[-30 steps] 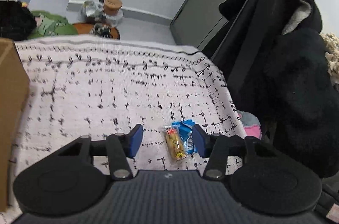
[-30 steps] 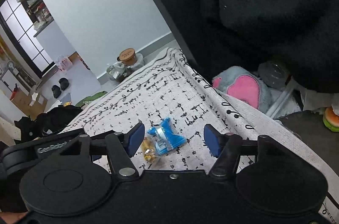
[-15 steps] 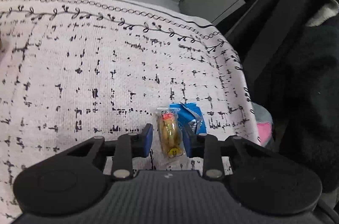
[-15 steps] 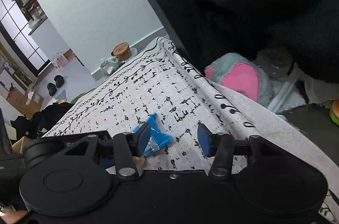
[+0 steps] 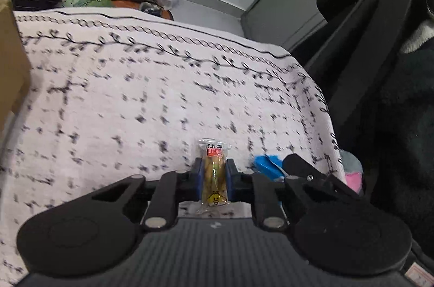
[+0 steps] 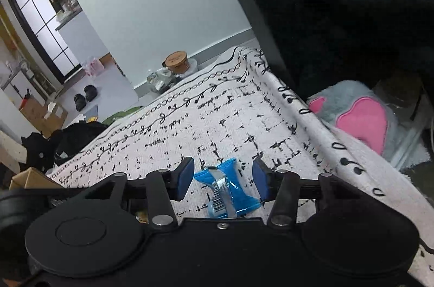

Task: Organize snacks
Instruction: 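Grasp the yellow candy stick with the left tool while the right tool grasps the blue packet, then carry the yellow candy and blue packet into the box and open both tools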

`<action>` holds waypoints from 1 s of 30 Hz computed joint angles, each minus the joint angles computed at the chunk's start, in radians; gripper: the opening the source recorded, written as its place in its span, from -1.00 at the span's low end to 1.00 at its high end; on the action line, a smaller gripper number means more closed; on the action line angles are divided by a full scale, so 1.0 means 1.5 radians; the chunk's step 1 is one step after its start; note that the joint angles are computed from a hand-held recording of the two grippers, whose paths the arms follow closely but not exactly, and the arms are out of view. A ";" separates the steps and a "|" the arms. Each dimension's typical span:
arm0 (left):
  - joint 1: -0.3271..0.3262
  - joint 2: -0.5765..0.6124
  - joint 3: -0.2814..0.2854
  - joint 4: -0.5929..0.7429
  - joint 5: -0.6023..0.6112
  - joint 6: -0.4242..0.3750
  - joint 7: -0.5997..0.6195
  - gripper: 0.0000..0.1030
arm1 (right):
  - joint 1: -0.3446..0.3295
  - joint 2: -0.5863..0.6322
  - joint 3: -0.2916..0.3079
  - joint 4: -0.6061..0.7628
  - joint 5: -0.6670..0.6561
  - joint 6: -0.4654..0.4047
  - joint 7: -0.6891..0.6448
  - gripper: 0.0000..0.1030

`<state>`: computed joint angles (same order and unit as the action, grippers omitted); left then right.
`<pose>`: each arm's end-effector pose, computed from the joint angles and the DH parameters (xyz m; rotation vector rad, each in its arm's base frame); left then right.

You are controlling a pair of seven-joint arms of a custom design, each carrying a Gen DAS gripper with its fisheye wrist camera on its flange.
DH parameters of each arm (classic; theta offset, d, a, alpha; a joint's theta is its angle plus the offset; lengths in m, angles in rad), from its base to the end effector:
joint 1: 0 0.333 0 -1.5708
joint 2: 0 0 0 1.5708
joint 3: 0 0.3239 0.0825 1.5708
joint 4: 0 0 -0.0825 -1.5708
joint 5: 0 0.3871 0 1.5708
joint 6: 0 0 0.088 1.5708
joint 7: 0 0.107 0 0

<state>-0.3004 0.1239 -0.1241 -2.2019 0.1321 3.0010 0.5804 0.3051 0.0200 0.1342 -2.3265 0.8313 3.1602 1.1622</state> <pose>0.5394 -0.2523 0.4107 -2.4328 1.5301 -1.0011 0.5178 0.1696 0.4125 -1.6788 1.6627 -0.3627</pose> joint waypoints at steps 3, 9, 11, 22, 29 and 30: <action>0.001 -0.009 0.010 -0.007 0.021 -0.003 -0.012 -0.71 | 0.003 0.002 -0.006 -0.009 -0.068 -0.002 0.052 -0.01; 0.029 -0.034 -0.013 -0.027 -0.006 -0.014 0.040 -0.71 | -0.011 0.020 0.004 -0.020 -0.152 -0.002 0.094 -0.38; 0.038 -0.044 -0.019 -0.032 -0.020 -0.022 0.054 -0.71 | -0.018 0.014 0.011 -0.029 -0.183 0.003 0.104 -0.49; 0.073 -0.128 -0.056 -0.078 -0.081 -0.027 0.135 -0.71 | 0.058 -0.066 -0.036 -0.065 -0.132 0.018 0.115 -0.59; 0.083 -0.214 -0.064 -0.131 -0.159 -0.044 0.196 -0.71 | 0.129 -0.114 -0.072 -0.086 -0.149 0.033 0.160 -0.60; 0.086 -0.228 -0.066 -0.139 -0.166 -0.050 0.203 -0.71 | 0.125 -0.119 -0.066 -0.088 -0.165 0.031 0.178 -0.60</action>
